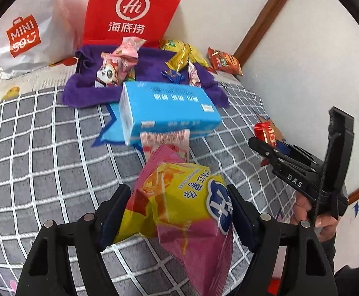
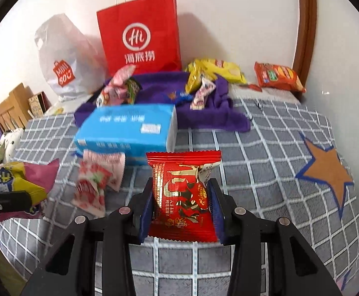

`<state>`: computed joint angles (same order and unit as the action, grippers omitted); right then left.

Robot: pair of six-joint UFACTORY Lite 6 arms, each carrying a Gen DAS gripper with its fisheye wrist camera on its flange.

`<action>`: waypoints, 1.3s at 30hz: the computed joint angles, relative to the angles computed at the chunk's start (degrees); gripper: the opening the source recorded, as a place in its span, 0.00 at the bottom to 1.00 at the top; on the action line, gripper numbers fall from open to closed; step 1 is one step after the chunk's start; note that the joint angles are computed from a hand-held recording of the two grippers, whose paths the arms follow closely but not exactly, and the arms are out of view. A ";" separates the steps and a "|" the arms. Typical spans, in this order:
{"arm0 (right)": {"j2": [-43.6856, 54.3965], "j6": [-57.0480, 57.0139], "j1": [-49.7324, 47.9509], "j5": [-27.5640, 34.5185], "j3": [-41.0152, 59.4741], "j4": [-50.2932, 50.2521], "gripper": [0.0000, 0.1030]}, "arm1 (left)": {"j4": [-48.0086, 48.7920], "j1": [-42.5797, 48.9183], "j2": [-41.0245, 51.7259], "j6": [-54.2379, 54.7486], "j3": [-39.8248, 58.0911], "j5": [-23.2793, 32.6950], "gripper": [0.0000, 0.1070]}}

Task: Organize snacks
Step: 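Lift both held packets off the bed toward the purple towel, then lower both packets onto the towel and open both tools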

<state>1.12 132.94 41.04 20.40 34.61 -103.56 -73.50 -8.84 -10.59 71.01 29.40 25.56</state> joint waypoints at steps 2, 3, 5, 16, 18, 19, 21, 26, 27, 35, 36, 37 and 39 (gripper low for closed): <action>-0.14 -3.46 -0.41 -0.31 1.63 3.17 0.40 | 1.16 0.12 1.53 -2.19 2.00 -0.04 0.71; -0.10 -5.25 -0.75 -0.72 2.51 4.78 0.40 | 1.96 0.39 2.03 -3.23 2.84 0.26 0.71; -0.03 -8.03 -1.20 -1.38 3.82 7.12 0.40 | 3.66 0.78 3.28 -5.01 5.09 0.57 0.71; 5.67 -33.30 -5.58 -2.34 17.79 28.32 0.40 | 12.12 3.46 11.96 -13.70 21.46 1.79 0.71; 6.97 -36.27 -6.22 -2.38 20.30 30.82 0.40 | 14.84 3.71 14.68 -16.05 25.71 1.83 0.71; 7.88 -37.68 -6.35 -1.99 21.88 31.97 0.40 | 15.73 3.90 15.96 -16.85 27.68 2.03 0.71; 10.00 -41.30 -6.99 -1.72 25.46 34.67 0.40 | 17.70 4.27 18.94 -18.83 32.25 2.86 0.71; 16.08 -49.81 -8.50 -1.43 34.65 41.33 0.40 | 21.47 4.43 26.59 -23.28 43.20 4.28 0.71; 17.37 -51.36 -8.81 -1.40 36.44 42.56 0.40 | 22.54 4.22 27.80 -24.41 44.89 4.13 0.71; 28.28 -62.32 -11.58 -0.79 50.26 52.03 0.40 | 29.83 2.68 41.68 -33.33 62.88 5.32 0.71; 29.46 -63.67 -11.93 -0.65 51.75 53.16 0.40 | 30.97 2.44 43.42 -34.78 65.28 5.76 0.71; 31.32 -65.46 -12.40 -0.38 54.05 54.66 0.40 | 32.26 2.21 45.42 -36.55 68.12 6.40 0.71; 33.92 -67.60 -13.09 -0.13 57.23 56.47 0.40 | 33.86 1.72 50.04 -39.34 74.75 8.05 0.71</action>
